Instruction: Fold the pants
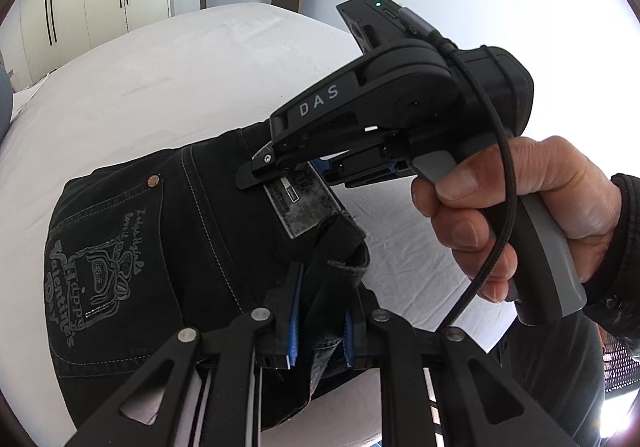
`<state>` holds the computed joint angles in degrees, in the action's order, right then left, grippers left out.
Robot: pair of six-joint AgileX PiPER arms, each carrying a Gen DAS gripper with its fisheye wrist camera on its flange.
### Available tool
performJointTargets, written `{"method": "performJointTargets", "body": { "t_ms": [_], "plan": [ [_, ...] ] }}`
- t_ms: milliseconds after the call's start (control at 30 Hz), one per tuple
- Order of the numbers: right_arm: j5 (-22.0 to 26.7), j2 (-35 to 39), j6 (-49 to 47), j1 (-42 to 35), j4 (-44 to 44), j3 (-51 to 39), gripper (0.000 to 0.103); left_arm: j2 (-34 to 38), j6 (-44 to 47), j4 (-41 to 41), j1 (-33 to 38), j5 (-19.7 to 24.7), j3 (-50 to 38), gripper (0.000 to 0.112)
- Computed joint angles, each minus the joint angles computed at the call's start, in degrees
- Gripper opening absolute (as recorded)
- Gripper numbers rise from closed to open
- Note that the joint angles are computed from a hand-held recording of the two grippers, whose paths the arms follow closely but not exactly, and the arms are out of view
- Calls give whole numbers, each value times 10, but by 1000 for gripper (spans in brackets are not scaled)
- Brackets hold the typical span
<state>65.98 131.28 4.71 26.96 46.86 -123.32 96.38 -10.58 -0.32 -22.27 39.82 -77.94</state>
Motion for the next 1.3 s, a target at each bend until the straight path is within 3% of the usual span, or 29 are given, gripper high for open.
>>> {"method": "performJointTargets", "body": {
  "t_ms": [100,167,233,300,500,567,700,867,967,1000,1067,1200,1300],
  "plan": [
    [-18,-6,-25,-10,32,47,20,12,-2,-8,-5,-8,4,21],
    [-28,-11,-48,-23,68,83,20,10,19,-40,-2,-21,13,30],
    [-41,-25,-57,-27,79,110,22,4,66,-99,9,-26,20,52],
    [-56,-43,-70,-36,83,140,26,-13,98,-139,16,-33,39,57],
    [-96,-110,-25,-51,19,187,28,-97,161,-221,79,-24,88,59],
    [-106,-133,-50,-56,59,206,28,-118,186,-237,120,-28,106,59],
    [-86,-140,-98,-34,133,199,28,-100,225,-260,208,-5,93,59],
    [-55,-108,-70,24,91,193,27,-38,286,-283,247,21,79,59],
    [-112,-126,-131,31,132,294,19,-22,323,-329,260,6,112,57],
    [-120,-132,-150,26,159,318,15,-29,335,-337,258,-10,128,57],
    [-120,-138,-148,26,159,327,15,-39,324,-332,257,-1,129,57],
    [-105,-138,-84,40,81,256,16,-33,336,-334,283,44,60,54],
    [-105,-133,-87,34,96,228,16,41,316,-317,313,82,-53,54]
  ]
}}
